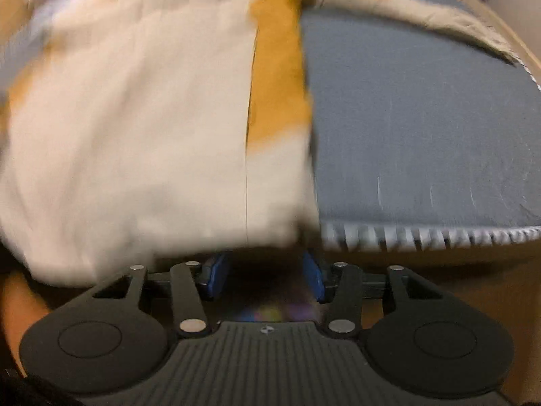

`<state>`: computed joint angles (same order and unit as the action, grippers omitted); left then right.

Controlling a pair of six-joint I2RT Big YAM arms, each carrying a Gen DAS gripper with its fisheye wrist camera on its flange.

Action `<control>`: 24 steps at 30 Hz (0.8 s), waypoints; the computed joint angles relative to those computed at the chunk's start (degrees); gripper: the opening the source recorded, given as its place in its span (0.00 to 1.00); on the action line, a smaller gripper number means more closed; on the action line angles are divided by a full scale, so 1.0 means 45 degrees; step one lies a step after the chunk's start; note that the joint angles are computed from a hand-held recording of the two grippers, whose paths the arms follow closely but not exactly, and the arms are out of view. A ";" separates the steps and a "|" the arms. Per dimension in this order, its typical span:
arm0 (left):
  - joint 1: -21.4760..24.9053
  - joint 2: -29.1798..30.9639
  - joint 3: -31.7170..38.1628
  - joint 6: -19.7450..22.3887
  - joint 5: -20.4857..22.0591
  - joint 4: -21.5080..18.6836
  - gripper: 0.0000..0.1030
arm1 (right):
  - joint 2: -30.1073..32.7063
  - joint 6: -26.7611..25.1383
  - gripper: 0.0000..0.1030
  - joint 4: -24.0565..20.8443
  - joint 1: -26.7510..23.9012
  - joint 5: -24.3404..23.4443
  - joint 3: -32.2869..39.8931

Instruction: Fold large clothes

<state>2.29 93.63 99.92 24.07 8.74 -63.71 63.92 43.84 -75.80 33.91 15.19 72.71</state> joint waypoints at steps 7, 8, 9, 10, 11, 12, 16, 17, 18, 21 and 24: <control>0.0230 0.0262 0.0121 -0.0424 -0.0269 -0.0040 0.71 | 0.0528 -0.0382 0.34 0.2786 -0.1982 -0.0848 -0.0137; 0.0308 0.0349 0.0216 -0.0500 -0.0264 -0.0066 0.72 | 0.0604 -0.0324 0.34 0.2989 -0.2019 -0.0861 -0.0168; 0.0343 0.0435 0.0291 -0.0638 -0.0273 -0.0088 0.73 | 0.0769 -0.0391 0.34 0.3293 -0.2215 -0.0927 -0.0164; 0.0374 0.0497 0.0345 -0.0749 -0.0278 -0.0118 0.73 | 0.0819 -0.0308 0.34 0.3482 -0.2208 -0.0879 -0.0246; 0.0384 0.0574 0.0414 -0.0859 -0.0305 -0.0150 0.73 | 0.0921 -0.0244 0.34 0.3526 -0.2183 -0.0862 -0.0217; 0.0387 0.0624 0.0452 -0.0938 -0.0322 -0.0158 0.73 | 0.1030 -0.0338 0.34 0.3503 -0.2215 -0.0842 -0.0187; 0.0360 0.0729 0.0515 -0.1045 -0.0143 -0.0119 0.74 | 0.0739 -0.0652 0.39 0.2740 -0.1454 0.0094 -0.0265; 0.0351 0.0775 0.0583 -0.1059 -0.0021 -0.0206 0.74 | 0.0705 -0.0714 0.40 0.2271 -0.1294 0.0338 -0.0187; 0.0343 0.0817 0.0671 -0.1039 0.0168 -0.0331 0.74 | 0.0645 -0.0673 0.42 0.1802 -0.1143 0.0600 -0.0113; 0.0255 0.0697 0.0577 -0.0948 0.0551 -0.0288 0.76 | 0.0423 0.0369 0.44 0.0595 -0.0657 0.1108 0.0031; 0.0151 0.0516 0.0366 -0.0829 0.0724 -0.0138 0.79 | 0.0325 0.1842 0.43 -0.0431 -0.0249 0.0733 0.0183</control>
<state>2.97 95.95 101.57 20.34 12.00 -64.33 65.38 52.12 -77.74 32.80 18.49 73.53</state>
